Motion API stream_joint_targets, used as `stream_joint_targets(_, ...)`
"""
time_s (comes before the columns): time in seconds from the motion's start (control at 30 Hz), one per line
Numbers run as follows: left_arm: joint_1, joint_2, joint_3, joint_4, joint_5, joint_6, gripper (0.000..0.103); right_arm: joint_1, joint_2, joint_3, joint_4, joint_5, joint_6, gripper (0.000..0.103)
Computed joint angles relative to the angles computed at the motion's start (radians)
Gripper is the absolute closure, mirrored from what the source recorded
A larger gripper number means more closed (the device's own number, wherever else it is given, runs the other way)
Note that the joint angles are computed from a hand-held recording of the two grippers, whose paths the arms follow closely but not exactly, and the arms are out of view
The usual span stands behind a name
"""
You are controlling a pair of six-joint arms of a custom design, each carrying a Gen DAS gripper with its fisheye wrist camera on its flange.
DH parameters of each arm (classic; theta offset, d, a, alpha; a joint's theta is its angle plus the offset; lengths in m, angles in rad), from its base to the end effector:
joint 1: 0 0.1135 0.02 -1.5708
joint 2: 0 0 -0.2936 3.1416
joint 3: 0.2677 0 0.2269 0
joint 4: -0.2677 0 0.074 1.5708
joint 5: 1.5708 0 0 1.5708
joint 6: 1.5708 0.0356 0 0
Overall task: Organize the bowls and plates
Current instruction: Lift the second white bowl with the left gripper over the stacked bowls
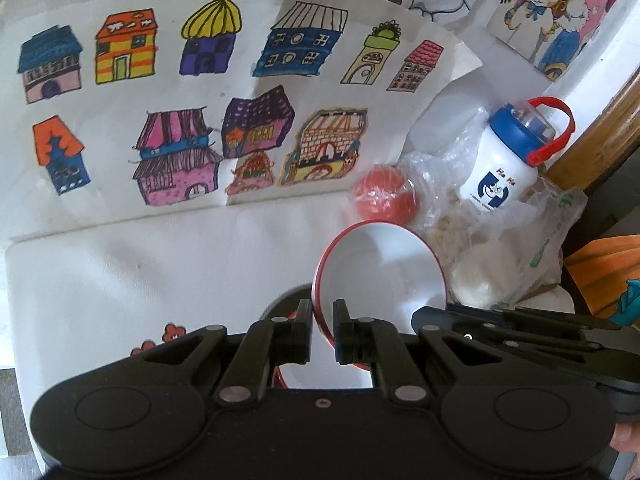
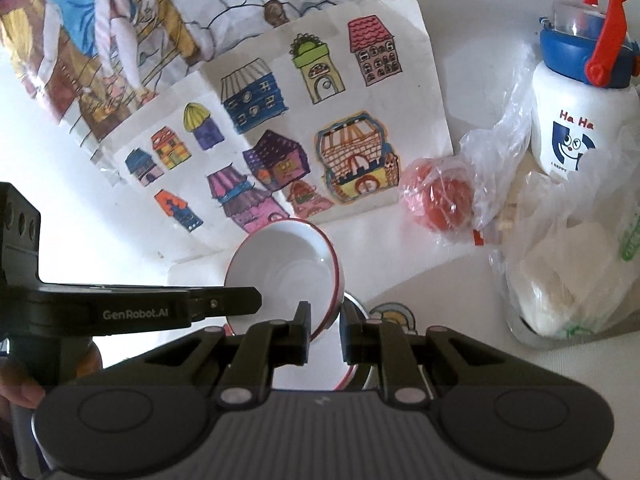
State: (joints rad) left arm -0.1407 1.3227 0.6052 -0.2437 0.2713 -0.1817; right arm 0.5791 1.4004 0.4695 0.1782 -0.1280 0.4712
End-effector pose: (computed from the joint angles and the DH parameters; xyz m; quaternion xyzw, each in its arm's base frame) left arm 0.2108 -0.0395 0.2107 0.0212 0.9458 -0.1751 0.2728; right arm 0.1890 0.1290 0.1884 -0.0748 0.9129 0.2498 0.3140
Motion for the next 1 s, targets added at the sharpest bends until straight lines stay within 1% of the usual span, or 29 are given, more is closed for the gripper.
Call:
stream_joint_targets(0.2,-0.021,-0.056,-0.039,-0.016,-0.016,-0.014,0.093,0.028,-0.037,-0.029,-0.017,0.017,0.009,0.086)
stream_joint_targets(0.37,-0.032,-0.063,-0.060,-0.014,-0.028,-0.023,0.093,0.032,-0.033,-0.036,-0.019,0.014,0.006,0.086)
stream_joint_targets(1.0,-0.031,0.021,-0.093,0.048,-0.041,-0.020,0.093,0.018,0.079,-0.038,0.044,-0.020,-0.011,0.086)
